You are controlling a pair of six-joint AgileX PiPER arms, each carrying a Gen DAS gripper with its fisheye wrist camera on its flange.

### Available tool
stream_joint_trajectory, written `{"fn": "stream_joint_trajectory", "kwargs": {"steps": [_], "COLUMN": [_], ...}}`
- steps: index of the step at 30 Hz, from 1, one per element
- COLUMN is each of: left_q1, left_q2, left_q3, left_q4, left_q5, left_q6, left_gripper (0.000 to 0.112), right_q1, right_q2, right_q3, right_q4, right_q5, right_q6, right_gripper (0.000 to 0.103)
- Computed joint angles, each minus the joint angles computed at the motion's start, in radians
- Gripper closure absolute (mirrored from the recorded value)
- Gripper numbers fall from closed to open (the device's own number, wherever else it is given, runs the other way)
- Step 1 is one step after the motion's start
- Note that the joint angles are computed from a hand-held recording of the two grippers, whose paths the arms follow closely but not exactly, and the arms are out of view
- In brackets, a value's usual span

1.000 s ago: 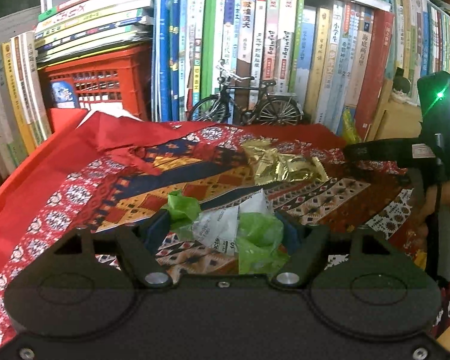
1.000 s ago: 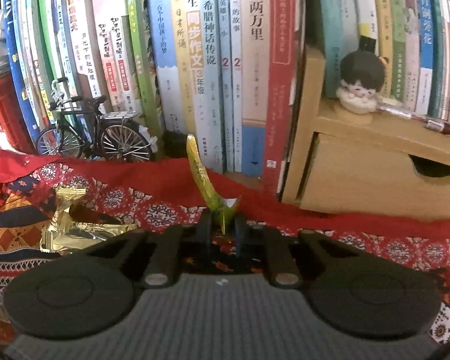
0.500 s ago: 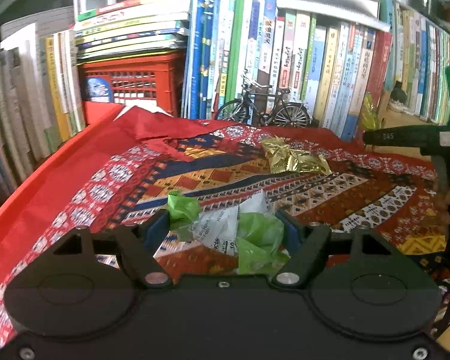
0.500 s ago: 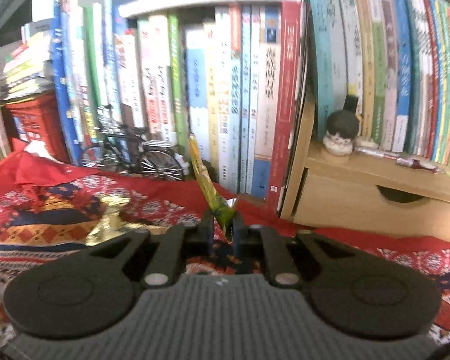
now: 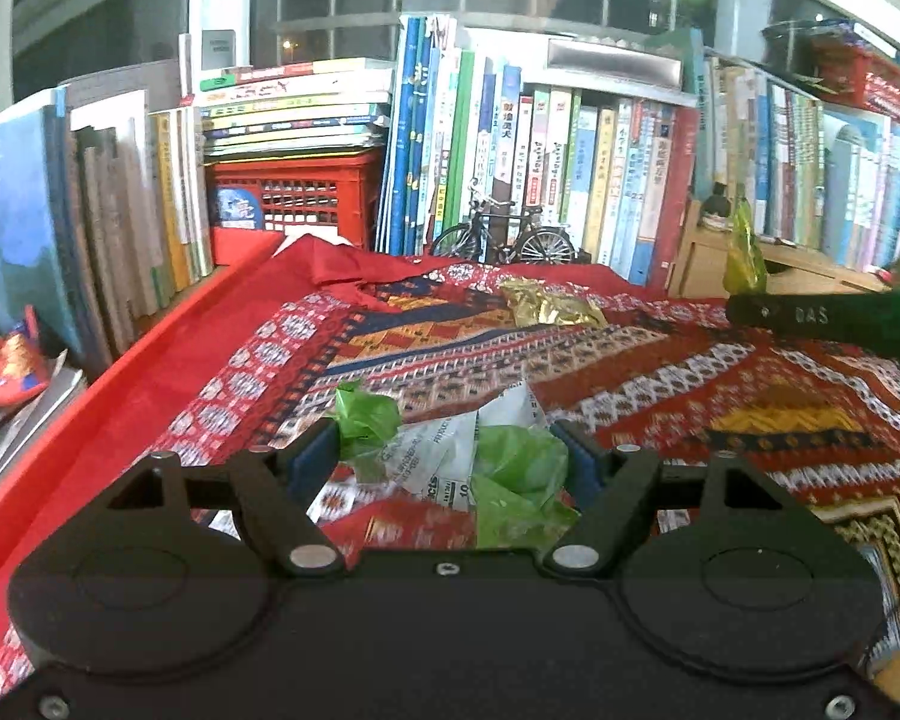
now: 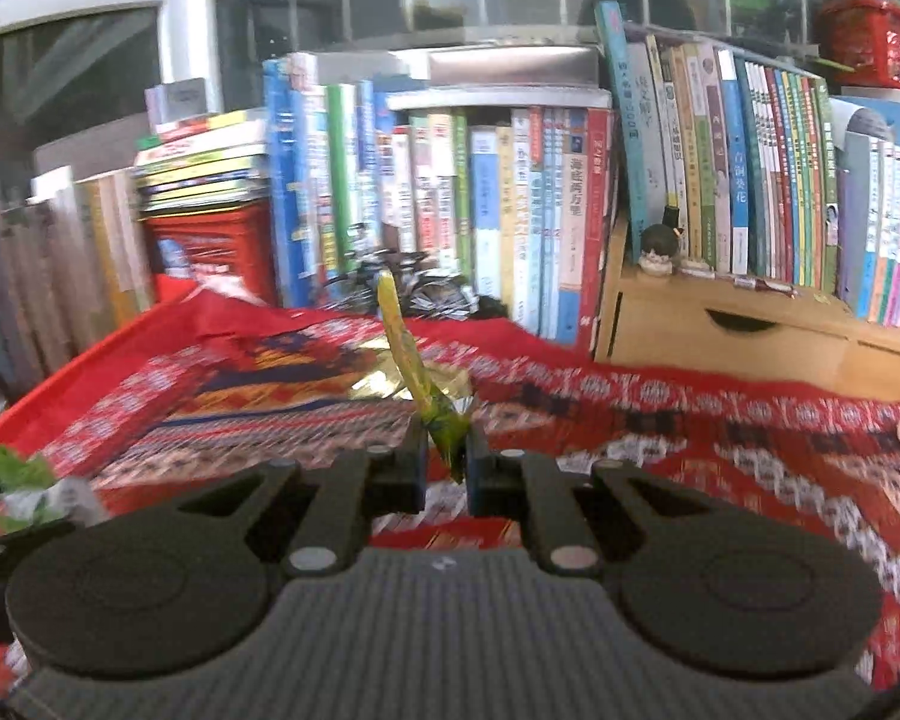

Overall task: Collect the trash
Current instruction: 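Carry the wrapper bundle and yellow-green strip off the bed toward the bag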

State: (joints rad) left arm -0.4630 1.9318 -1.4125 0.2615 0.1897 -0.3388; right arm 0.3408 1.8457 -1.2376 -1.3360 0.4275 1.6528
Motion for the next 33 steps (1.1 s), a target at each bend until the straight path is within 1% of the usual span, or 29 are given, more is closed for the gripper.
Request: {"fn": "stream_joint_trajectory", "kwargs": {"steps": [2,5,9,10,12,13,16,17,19,21,23,25,28,31,33], "left_q1": [0.005,0.009,0.016,0.02,0.032,0.04,0.061,0.068,0.084,0.099,0.119,0.149,0.178,0.233,0.259], "left_q2": [-0.066,-0.17,-0.305,-0.338,-0.403,-0.433,-0.522,-0.55,-0.602,-0.661,-0.721,-0.778,-0.846,-0.916,-0.963], "left_q3": [0.09,0.223,0.371,0.405,0.47,0.497,0.581,0.606,0.649,0.694,0.739,0.78,0.83,0.875,0.907], "left_q4": [0.008,0.079,0.129,0.119,0.023,-0.058,-0.232,-0.298,-0.385,-0.419,-0.493,-0.608,-0.609,-0.724,-0.74], "left_q5": [-0.028,-0.07,-0.093,-0.098,-0.105,-0.107,-0.112,-0.11,-0.097,-0.08,-0.066,-0.041,-0.005,0.057,0.087], "left_q6": [-0.004,-0.058,-0.093,-0.082,0.017,0.104,0.299,0.371,0.464,0.494,0.565,0.691,0.725,0.84,0.864], "left_gripper": [0.038,0.038,0.038,0.038,0.038,0.038,0.038,0.038,0.038,0.038,0.038,0.038,0.038,0.038,0.038], "right_q1": [0.047,0.125,0.248,0.281,0.346,0.373,0.468,0.495,0.552,0.611,0.661,0.71,0.775,0.836,0.871], "right_q2": [-0.053,-0.116,-0.18,-0.193,-0.214,-0.221,-0.237,-0.242,-0.247,-0.255,-0.259,-0.262,-0.257,-0.243,-0.23], "right_q3": [0.066,0.136,0.202,0.213,0.228,0.233,0.246,0.25,0.25,0.25,0.247,0.241,0.227,0.21,0.201], "right_q4": [-0.016,-0.016,0.006,0.017,0.041,0.053,0.084,0.094,0.115,0.139,0.153,0.164,0.181,0.206,0.219], "right_q5": [0.019,0.067,0.146,0.168,0.213,0.232,0.309,0.328,0.378,0.423,0.462,0.5,0.544,0.573,0.584], "right_q6": [0.041,0.071,0.097,0.099,0.098,0.096,0.12,0.129,0.141,0.149,0.161,0.166,0.173,0.186,0.188], "right_gripper": [0.087,0.087,0.087,0.087,0.087,0.087,0.087,0.087,0.087,0.087,0.087,0.087,0.087,0.087,0.087]}}
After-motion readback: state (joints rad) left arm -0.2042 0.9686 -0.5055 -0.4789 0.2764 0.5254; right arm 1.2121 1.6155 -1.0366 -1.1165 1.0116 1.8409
